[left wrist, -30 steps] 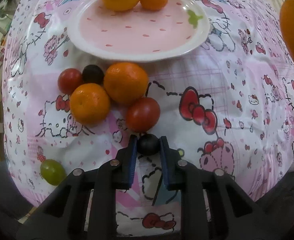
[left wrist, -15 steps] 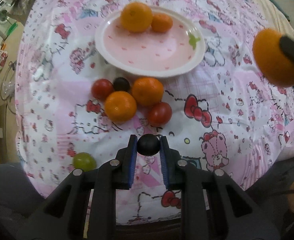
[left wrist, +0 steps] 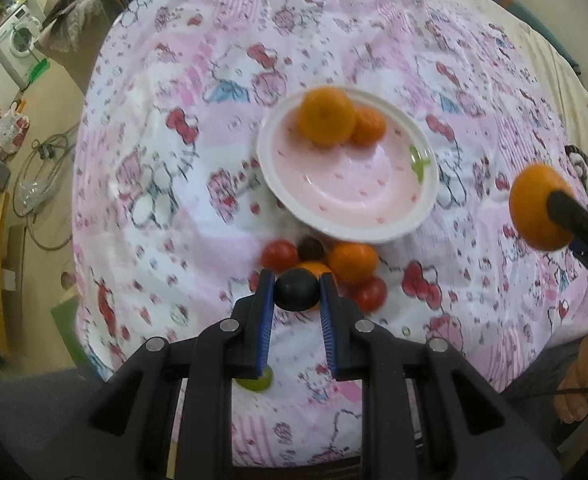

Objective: Organize fruits
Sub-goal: 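Place the orange on the plate with the right tool while the left tool carries the plum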

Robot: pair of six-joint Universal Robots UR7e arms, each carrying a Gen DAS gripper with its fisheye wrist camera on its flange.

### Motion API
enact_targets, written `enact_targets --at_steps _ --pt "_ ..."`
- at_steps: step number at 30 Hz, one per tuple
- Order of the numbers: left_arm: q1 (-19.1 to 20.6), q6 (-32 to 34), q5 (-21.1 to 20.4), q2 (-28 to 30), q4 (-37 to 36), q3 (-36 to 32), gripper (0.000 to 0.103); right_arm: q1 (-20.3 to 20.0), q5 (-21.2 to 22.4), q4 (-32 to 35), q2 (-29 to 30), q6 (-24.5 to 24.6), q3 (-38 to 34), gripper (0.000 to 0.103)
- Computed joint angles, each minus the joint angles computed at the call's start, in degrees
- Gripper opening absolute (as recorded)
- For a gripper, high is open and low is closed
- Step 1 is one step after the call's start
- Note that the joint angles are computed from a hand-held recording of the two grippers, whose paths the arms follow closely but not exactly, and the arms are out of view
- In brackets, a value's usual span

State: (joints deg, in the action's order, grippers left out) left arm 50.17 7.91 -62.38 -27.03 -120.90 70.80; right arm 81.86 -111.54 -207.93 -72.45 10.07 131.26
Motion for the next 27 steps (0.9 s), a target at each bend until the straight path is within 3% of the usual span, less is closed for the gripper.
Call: enact_targets --at_steps 11,23,27 --pt "0.23 1.87 1.19 6.09 4.4 -10.43 0.018 -1.33 -0.18 7.46 1.54 -1.96 -6.2 0.059" --pt "1.43 1.7 -0.43 15.67 13.94 -24.52 0.019 -5.42 4.45 16.13 2.8 -2.25 -11.87 0.059" --pt "1.53 3.13 -0.43 18.93 15.36 -28.31 0.019 -5.76 4.01 20.47 5.2 -3.96 -15.32 0.059"
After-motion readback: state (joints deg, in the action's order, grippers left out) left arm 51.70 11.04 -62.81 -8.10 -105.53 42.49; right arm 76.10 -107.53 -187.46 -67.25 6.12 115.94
